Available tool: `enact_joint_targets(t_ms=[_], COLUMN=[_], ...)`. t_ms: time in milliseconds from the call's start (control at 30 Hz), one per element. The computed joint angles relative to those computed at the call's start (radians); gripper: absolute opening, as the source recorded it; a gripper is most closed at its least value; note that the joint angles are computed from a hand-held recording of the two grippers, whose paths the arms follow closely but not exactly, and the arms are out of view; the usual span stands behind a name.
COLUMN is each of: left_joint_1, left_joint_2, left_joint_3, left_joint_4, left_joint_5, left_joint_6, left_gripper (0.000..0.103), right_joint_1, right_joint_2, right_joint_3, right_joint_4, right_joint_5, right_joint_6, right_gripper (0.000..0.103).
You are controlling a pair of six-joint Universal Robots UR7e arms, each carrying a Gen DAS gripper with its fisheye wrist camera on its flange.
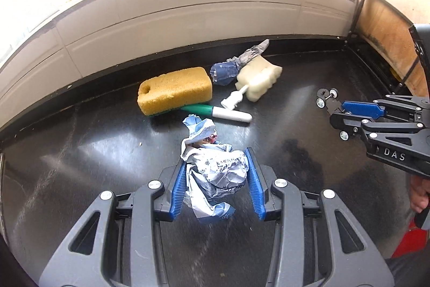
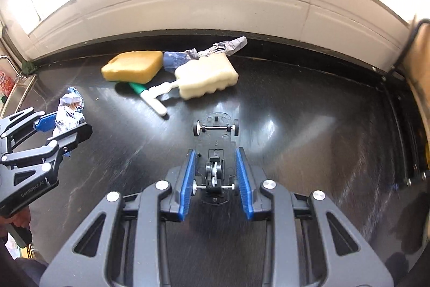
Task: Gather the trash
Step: 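Carry the foil and car chassis over the trash bin and release both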
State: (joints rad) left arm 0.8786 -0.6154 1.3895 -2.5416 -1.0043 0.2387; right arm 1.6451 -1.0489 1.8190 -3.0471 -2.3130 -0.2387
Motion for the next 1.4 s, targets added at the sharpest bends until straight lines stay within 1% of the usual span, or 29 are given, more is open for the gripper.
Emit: enact_joint_targets(t_ms=[100,200,400,533,667,733,833,933,967,1033,1100,1133,1167,1200,1233,1400], left_joint_1=[-0.010,-0.017,-0.018,-0.023,-0.022,-0.019,-0.012,-0.002,0.002,0.007,0.011,0.013,0.017,0.019,0.023,0.040], left_joint_2=[-0.039,-0.063,-0.079,-0.119,-0.199,-0.248,-0.339,-0.444,-0.492,-0.562,-0.655,-0.687,-0.742,-0.779,-0.829,-1.004], left_joint_3=[0.062,0.095,0.116,0.150,0.212,0.251,0.321,0.396,0.431,0.478,0.536,0.552,0.579,0.596,0.616,0.669], left_joint_4=[-0.019,-0.022,-0.046,-0.080,-0.110,-0.115,-0.110,-0.080,-0.058,-0.010,0.078,0.118,0.197,0.254,0.342,0.690], left_joint_5=[0.004,0.005,0.017,0.055,0.129,0.173,0.260,0.358,0.399,0.455,0.522,0.543,0.571,0.587,0.605,0.639], left_joint_6=[-0.014,-0.025,-0.036,-0.060,-0.116,-0.157,-0.233,-0.322,-0.368,-0.446,-0.570,-0.619,-0.709,-0.772,-0.863,-1.200], left_gripper=[0.040,0.040,0.040,0.040,0.040,0.040,0.040,0.040,0.040,0.040,0.040,0.040,0.040,0.040,0.040,0.040], right_joint_1=[0.016,0.029,0.060,0.085,0.127,0.153,0.194,0.241,0.256,0.292,0.326,0.344,0.358,0.378,0.391,0.466], right_joint_2=[-0.026,-0.054,-0.070,-0.050,-0.005,0.034,0.099,0.178,0.207,0.268,0.326,0.356,0.378,0.412,0.438,0.563], right_joint_3=[0.050,0.097,0.110,0.080,0.024,-0.018,-0.084,-0.160,-0.188,-0.243,-0.297,-0.325,-0.347,-0.379,-0.404,-0.525], right_joint_4=[-0.026,-0.054,-0.072,-0.059,-0.020,0.009,0.070,0.147,0.170,0.229,0.288,0.323,0.353,0.400,0.433,0.590], right_joint_5=[-0.013,-0.025,-0.032,-0.008,0.044,0.084,0.153,0.232,0.251,0.303,0.347,0.374,0.394,0.423,0.443,0.529], right_joint_6=[0.016,0.017,0.006,-0.024,-0.065,-0.091,-0.121,-0.154,-0.165,-0.191,-0.208,-0.219,-0.227,-0.237,-0.242,-0.278], right_gripper=[0.031,0.031,0.031,0.031,0.031,0.031,0.031,0.031,0.031,0.031,0.031,0.031,0.031,0.031,0.031,0.031])
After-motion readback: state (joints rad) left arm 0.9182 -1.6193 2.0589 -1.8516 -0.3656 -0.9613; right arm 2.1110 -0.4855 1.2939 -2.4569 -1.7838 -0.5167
